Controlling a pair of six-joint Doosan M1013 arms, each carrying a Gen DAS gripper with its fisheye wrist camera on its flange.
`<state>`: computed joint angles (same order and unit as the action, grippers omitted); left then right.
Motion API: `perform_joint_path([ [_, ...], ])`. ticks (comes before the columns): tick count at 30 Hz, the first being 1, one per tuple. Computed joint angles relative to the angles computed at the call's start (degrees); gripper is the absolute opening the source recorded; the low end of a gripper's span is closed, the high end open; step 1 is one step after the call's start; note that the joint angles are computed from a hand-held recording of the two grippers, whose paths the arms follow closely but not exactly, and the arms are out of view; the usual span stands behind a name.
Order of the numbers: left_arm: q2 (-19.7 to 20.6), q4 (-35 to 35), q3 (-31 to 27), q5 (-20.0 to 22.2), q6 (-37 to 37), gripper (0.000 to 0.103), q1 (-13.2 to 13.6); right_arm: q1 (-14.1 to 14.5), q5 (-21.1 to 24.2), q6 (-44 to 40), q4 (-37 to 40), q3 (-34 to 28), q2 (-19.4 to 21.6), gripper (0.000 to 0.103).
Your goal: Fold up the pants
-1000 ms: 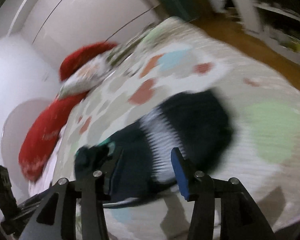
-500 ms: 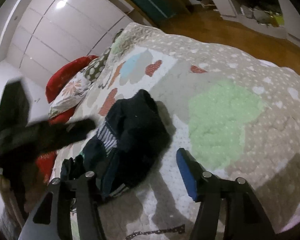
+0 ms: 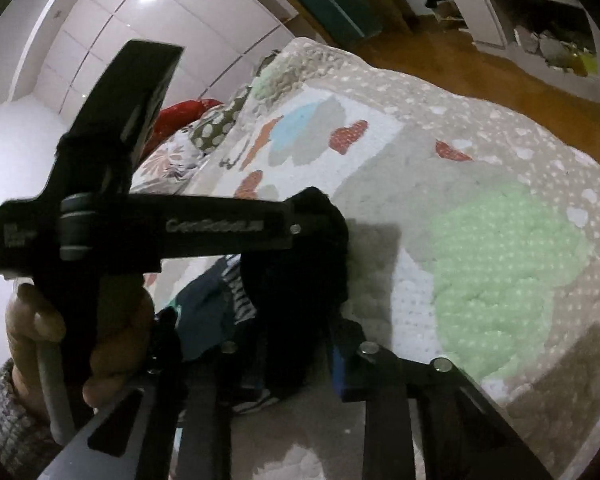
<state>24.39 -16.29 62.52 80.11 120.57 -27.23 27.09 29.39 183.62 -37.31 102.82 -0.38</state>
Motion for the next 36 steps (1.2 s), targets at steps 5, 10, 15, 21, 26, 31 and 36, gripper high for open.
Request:
perform_joint_path([
  [5, -1.01, -7.91, -0.51, 0.5, -1.26, 0.024, 4.7, 2.17, 2.81, -6.6, -0.57, -4.55, 1.58, 0.021],
  [10, -2.54, -14.54, 0.17, -0.31, -2.11, 0.024, 10.61, 3.68, 3.28, -19.36, 5.24, -10.55, 4.61, 0.021],
  [15, -3.49, -19.22, 1.82, -1.75, -3.34, 0.024, 16.99, 5.15, 4.64, -32.07, 13.05, -16.88, 8.85, 0.02],
  [21, -2.78, -24.51, 3.99, -1.84, -5.49, 0.024, 22.92, 7.88, 10.59, -43.11, 17.39, -24.28, 14.58, 0.02],
  [26, -2.3, -26.74, 6.09, -2.64, -7.02, 0.027, 25.71, 9.56, 15.16, -47.92, 17.34, -28.35, 18.29, 0.025],
  [31, -1.42, -28.33, 6.69, -0.59, -11.34, 0.04, 28.1, 10.05, 18.19, -53.73, 21.61, -30.11, 20.17, 0.04],
  [36, -2.91, -30.41, 7.61, -2.82, -10.8, 0.05, 30.46, 10.71, 15.73, -52.08, 19.55, -27.12, 17.4, 0.058],
])
